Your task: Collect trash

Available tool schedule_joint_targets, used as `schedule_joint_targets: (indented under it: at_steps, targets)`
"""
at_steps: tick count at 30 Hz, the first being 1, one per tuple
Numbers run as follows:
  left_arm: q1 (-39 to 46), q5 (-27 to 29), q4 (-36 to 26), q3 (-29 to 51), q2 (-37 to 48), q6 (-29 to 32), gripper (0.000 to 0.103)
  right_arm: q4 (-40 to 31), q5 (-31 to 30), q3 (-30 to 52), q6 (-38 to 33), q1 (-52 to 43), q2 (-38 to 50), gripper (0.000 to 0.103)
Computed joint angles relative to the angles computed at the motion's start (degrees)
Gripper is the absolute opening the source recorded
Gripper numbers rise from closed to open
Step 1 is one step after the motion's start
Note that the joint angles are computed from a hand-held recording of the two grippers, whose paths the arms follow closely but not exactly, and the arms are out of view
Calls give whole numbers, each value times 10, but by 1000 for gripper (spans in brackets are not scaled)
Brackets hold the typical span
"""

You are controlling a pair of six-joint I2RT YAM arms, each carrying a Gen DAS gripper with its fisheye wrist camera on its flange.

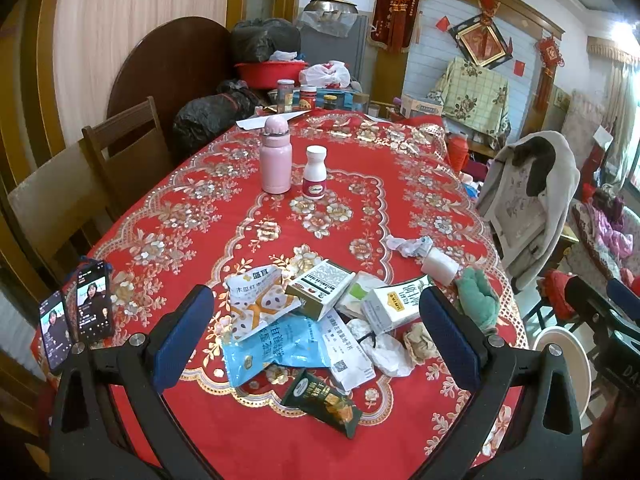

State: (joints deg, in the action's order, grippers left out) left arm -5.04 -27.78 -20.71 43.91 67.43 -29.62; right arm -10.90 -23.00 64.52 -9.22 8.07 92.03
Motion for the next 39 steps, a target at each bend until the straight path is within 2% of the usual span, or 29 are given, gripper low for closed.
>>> schedule_joint_targets:
  at_steps: [39]
  targets:
    - [-16,1,-16,18,14,-20,102,-1,2,10,0,3,17,103]
